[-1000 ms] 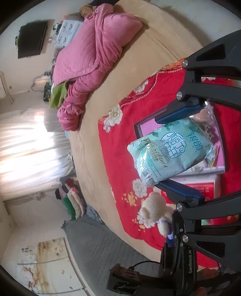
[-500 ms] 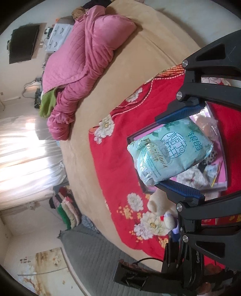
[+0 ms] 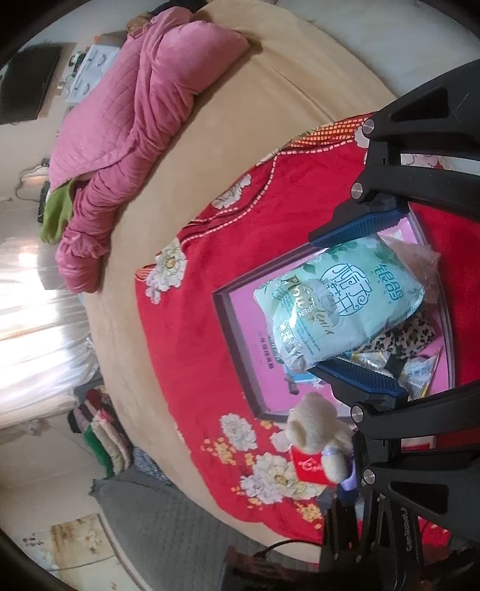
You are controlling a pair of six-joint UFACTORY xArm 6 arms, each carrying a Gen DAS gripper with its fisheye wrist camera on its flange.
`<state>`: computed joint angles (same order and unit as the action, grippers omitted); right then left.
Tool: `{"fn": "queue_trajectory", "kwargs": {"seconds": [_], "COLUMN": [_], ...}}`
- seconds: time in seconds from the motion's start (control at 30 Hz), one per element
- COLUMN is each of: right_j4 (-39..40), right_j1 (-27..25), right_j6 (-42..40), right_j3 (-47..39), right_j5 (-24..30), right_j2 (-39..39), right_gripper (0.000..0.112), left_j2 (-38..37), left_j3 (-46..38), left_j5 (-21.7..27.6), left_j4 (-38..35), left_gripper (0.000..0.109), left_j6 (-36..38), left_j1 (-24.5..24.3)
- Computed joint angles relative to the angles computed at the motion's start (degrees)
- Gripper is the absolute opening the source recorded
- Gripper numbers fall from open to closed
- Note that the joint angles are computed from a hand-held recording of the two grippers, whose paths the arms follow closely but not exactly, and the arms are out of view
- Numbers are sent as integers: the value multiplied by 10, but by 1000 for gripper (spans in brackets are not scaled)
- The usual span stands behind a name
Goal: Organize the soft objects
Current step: 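Lower the tissue packet into the tray and open the right tool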
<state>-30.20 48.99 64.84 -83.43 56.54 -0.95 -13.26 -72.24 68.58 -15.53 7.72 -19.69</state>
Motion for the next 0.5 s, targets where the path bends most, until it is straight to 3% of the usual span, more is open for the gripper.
{"fn": "queue_trajectory", "kwargs": {"seconds": [0.5], "right_j4": [79], "right_j1": [-31], "right_j6": [-32], "right_j3": [22], "right_j5": [-23], "right_j2": [40], "right_gripper": [63], "left_j2": [17], "left_j3": [8], "left_j5": [-8], "left_j4": [32], "left_gripper": [30], "left_j6": [-3], "left_j1": [-17]}}
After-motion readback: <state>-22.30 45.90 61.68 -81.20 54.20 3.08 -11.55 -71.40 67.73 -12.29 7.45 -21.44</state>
